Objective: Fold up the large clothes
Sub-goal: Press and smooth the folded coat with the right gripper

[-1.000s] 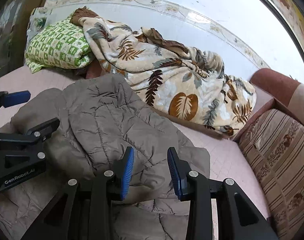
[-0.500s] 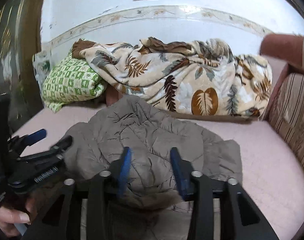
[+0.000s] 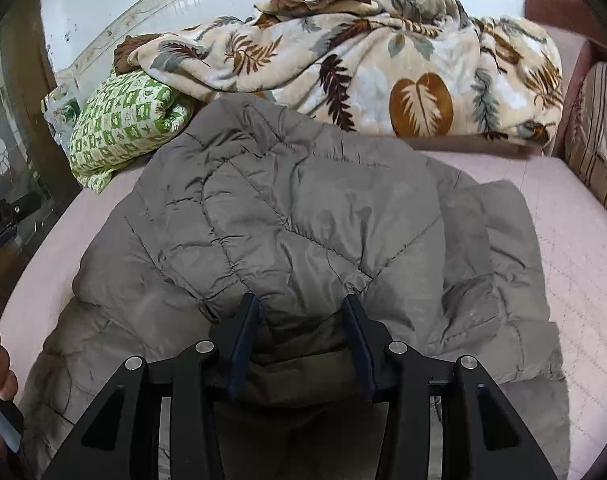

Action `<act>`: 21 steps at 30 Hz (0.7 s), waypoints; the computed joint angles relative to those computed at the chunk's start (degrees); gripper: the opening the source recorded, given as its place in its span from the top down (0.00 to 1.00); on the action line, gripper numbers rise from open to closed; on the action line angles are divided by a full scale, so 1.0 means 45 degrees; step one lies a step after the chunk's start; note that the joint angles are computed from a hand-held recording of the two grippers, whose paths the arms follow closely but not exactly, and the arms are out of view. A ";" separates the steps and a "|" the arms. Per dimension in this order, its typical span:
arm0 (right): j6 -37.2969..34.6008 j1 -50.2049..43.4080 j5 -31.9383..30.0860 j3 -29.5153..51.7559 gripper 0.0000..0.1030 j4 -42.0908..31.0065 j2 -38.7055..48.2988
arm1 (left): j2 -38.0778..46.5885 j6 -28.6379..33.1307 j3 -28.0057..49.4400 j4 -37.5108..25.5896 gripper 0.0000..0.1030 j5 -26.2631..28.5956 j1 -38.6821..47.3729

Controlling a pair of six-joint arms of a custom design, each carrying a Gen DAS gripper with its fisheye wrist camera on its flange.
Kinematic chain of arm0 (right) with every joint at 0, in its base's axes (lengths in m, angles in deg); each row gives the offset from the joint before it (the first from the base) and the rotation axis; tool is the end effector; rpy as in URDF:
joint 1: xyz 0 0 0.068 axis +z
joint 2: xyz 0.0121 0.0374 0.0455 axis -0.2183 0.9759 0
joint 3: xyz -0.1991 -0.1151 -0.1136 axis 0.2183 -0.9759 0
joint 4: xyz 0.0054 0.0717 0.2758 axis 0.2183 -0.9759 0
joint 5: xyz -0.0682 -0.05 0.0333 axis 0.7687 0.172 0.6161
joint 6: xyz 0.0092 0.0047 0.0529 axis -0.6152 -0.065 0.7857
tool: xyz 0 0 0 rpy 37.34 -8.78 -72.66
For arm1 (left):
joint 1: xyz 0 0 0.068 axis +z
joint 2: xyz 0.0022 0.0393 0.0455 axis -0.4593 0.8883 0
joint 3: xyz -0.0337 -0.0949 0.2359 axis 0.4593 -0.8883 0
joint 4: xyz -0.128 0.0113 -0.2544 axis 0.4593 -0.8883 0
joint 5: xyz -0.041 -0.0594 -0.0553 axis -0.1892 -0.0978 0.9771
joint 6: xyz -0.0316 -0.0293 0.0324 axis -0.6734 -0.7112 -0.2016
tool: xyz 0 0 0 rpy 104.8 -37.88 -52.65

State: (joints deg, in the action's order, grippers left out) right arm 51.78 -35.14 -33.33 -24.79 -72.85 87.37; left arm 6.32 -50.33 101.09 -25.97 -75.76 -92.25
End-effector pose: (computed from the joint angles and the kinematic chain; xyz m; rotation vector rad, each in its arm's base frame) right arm 0.1927 -0.0566 0.1184 -0.3661 2.3059 0.4078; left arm 0.1207 -0.1875 0.1768 -0.6610 2.0474 0.2639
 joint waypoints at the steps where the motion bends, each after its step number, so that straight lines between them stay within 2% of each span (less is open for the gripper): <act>1: 0.0020 -0.0032 -0.0036 0.0097 0.54 0.0028 0.0315 | -0.0156 0.0110 -0.0151 0.0165 0.28 0.0085 0.0124; 8: 0.0028 0.0177 0.0306 -0.0123 0.53 0.0324 0.0402 | -0.0765 0.0442 -0.0790 0.0462 0.28 0.1024 0.0943; 14: 0.0031 0.0285 0.0480 -0.0180 0.53 0.0420 0.0345 | -0.1128 0.1616 -0.1429 0.1362 0.28 0.2199 0.1939; 21: 0.0045 0.0565 0.0847 -0.0334 0.52 0.0591 0.0092 | -0.0698 0.2987 -0.1506 0.2434 0.28 0.3107 0.2329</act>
State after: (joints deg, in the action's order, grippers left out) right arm 51.98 -32.59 -29.51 -26.29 -70.19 87.78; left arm 3.18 -36.89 94.31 -15.01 -61.78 -81.77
